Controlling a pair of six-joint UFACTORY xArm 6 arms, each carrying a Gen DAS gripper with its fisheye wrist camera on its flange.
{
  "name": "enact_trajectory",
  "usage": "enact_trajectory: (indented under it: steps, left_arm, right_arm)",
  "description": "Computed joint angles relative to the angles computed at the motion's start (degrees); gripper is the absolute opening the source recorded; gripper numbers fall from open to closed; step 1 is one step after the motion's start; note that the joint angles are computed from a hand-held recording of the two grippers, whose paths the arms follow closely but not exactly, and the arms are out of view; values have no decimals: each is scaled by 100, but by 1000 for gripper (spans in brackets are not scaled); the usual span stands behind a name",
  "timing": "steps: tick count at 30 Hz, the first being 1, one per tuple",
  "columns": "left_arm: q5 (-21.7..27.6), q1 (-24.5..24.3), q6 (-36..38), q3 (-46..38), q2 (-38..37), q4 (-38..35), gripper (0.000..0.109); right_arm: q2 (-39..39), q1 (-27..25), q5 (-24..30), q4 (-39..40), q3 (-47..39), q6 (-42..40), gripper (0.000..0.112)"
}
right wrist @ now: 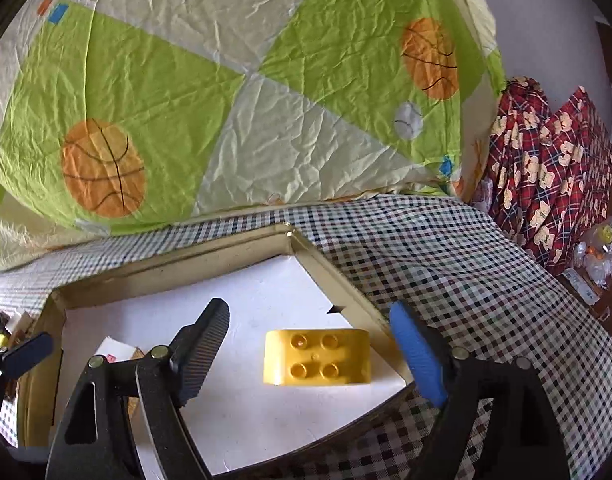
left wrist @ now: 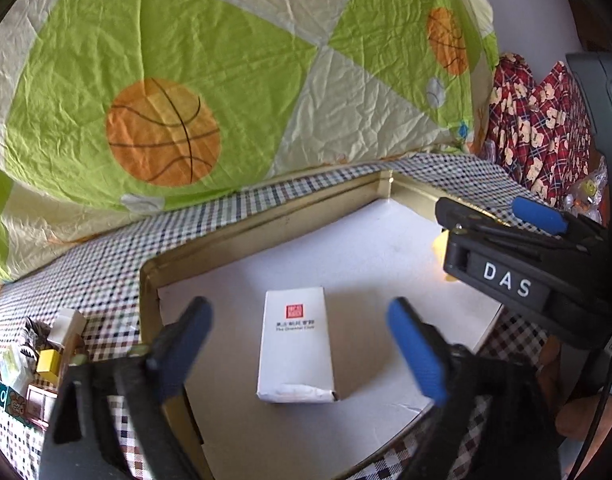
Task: Organize rigid objects
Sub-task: 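Withdraw both tools from the tin back toward the remaining objects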
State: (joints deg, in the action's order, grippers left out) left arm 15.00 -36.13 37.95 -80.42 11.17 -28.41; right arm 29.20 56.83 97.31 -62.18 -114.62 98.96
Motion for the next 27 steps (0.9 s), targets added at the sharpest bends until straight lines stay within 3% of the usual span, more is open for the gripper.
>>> enact_trajectory:
  steps: [7,14,21,24,27]
  left_arm:
    - [-338,-4,709,66,-77,-982,102]
    - [-1262,-13,1226,204,-113,-1826,102]
    - [-1489,143,941,296,-149,-1891,102]
    - [-1566,159,1556,338,-235,-2654,102]
    - [-1679,212,1706,457,-328,-2829,102]
  right_arm:
    - [-178,235,291,-617,345,638,87]
    - [-82,445,697,-1222,319,778,87]
    - [232,586,1117,-1535,-67,517,87]
    - [335,623,1235,-1622,-201,432,87]
    - [295,650,1245,-1619,-138,544,87]
